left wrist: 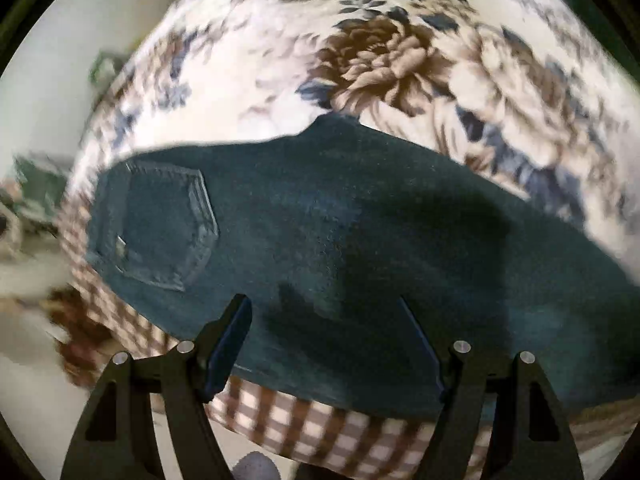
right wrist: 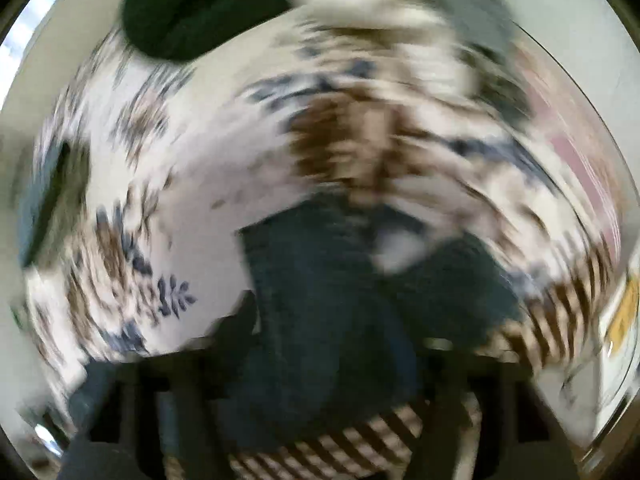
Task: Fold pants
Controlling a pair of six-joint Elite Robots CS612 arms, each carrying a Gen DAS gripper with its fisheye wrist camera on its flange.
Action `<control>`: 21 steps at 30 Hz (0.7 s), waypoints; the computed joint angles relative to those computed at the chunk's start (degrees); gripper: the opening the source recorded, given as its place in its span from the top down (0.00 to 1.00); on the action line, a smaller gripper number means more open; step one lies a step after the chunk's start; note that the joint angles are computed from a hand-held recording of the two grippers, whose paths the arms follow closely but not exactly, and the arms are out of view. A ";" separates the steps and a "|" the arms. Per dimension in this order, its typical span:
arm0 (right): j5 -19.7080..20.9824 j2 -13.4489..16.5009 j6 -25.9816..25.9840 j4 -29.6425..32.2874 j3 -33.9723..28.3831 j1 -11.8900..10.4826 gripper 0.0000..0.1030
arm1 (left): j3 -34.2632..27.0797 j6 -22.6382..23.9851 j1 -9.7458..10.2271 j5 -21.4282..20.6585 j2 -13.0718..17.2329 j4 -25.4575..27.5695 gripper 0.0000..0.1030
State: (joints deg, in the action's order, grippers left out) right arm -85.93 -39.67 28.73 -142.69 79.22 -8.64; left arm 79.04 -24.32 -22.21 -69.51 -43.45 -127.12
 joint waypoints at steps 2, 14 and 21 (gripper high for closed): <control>-4.37 4.29 -4.37 6.95 -7.80 2.42 0.33 | -0.31 1.11 -0.49 1.97 0.72 0.40 0.30; -14.87 8.43 -2.65 12.79 -12.45 4.62 0.95 | -1.27 3.51 0.36 -0.29 0.81 5.15 0.30; -5.00 -4.94 12.67 -15.98 11.13 -2.88 0.95 | -0.03 4.04 0.26 -2.01 -0.58 3.16 0.30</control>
